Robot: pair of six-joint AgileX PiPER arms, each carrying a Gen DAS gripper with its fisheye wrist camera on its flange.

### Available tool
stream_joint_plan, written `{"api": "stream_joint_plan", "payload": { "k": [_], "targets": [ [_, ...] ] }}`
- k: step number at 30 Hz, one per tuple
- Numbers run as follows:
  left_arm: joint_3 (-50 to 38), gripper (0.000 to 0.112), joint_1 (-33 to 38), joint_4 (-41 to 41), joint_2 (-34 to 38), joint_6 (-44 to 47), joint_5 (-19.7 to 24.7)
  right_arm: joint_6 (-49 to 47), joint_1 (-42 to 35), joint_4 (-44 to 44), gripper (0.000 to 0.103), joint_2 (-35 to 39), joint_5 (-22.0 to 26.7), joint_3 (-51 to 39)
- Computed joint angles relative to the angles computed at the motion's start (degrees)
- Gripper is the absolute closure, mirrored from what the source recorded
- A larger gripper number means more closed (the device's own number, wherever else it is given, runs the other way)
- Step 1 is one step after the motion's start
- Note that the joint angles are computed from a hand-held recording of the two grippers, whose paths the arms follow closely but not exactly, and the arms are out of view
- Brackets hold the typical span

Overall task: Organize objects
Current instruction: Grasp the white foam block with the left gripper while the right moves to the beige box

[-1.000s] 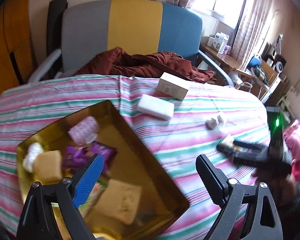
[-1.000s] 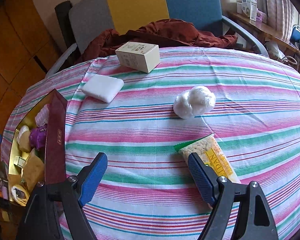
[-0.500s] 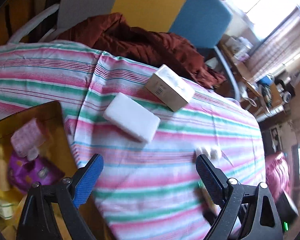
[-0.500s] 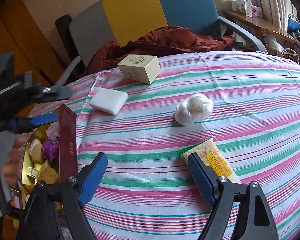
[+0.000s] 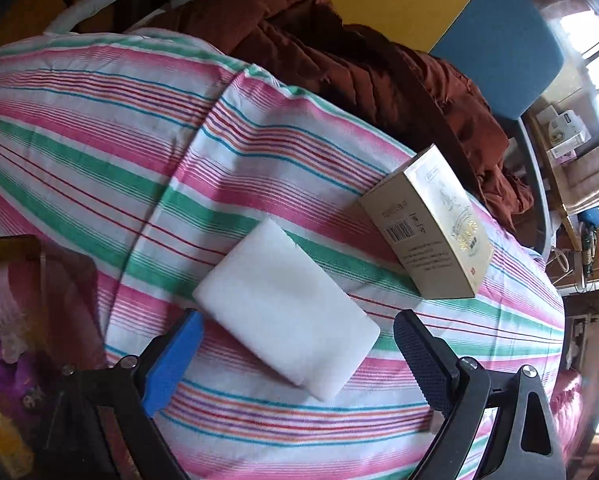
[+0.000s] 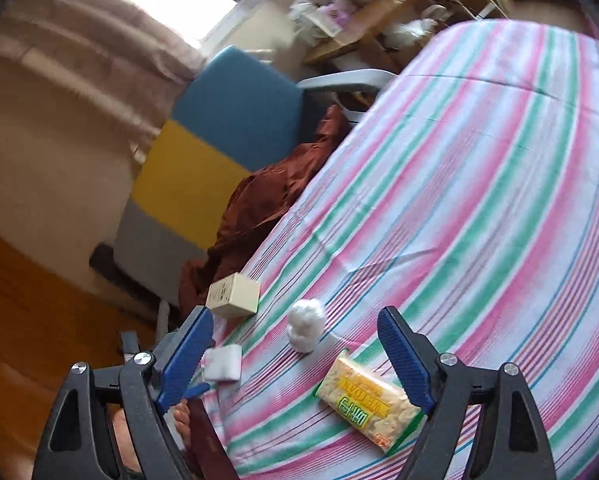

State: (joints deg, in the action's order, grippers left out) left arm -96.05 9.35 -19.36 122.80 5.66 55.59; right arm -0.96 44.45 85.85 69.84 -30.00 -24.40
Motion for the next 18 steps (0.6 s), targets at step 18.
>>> {"api": "stream_joint_plan", "payload": {
  "k": [18],
  "targets": [
    [29.32, 0.038, -4.96, -0.71, -16.42, 30.06, -19.07, -4.15, -3.7, -5.22, 0.016, 8.2, 12.68, -6.13]
  ]
}}
